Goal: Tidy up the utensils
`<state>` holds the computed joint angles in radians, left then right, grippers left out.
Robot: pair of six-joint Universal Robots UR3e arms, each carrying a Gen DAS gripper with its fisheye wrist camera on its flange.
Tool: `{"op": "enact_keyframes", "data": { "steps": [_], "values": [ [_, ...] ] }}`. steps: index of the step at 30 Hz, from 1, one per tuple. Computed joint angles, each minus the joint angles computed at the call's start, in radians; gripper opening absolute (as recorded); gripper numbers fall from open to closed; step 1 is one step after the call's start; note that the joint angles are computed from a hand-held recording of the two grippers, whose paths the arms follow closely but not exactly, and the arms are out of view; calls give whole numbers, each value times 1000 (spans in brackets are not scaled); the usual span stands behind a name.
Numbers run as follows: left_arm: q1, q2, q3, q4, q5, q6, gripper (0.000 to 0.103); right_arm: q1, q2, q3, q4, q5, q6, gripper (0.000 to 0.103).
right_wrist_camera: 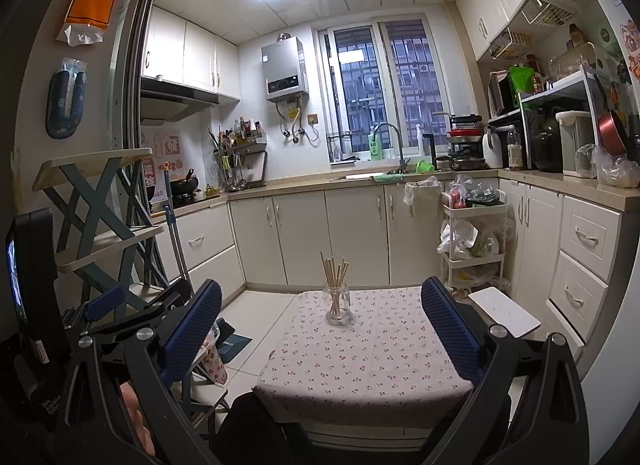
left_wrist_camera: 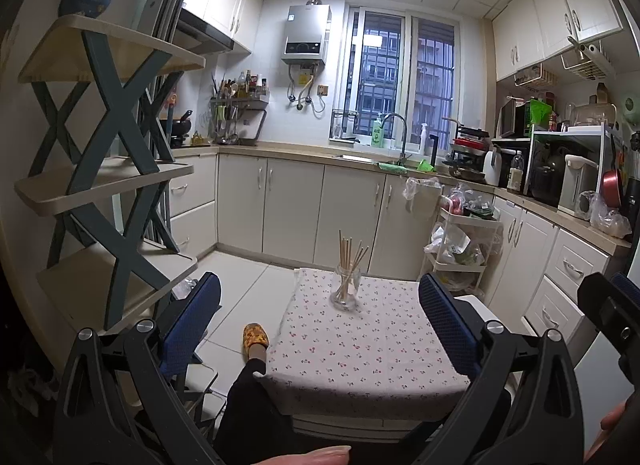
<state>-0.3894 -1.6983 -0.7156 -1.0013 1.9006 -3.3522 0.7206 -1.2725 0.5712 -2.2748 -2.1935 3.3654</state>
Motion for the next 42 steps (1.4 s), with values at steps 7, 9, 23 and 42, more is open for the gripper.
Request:
{"op": "enact_keyframes", "data": {
  "steps": [7, 9, 23, 42],
  "values": [
    [-25, -9, 12, 13, 27, 6, 95, -2, -31, 55, -48, 3, -15, 96],
    [-29, -15, 22, 12, 30, 9, 95, -6, -40, 68, -54, 8, -16, 96],
    [-40, -21, 31, 15, 41, 10, 95, -11, -62, 105, -76, 15, -20, 96],
    [-56, -20, 32, 32, 56, 15, 95, 13, -68, 124, -123, -10, -38, 96]
  ]
}}
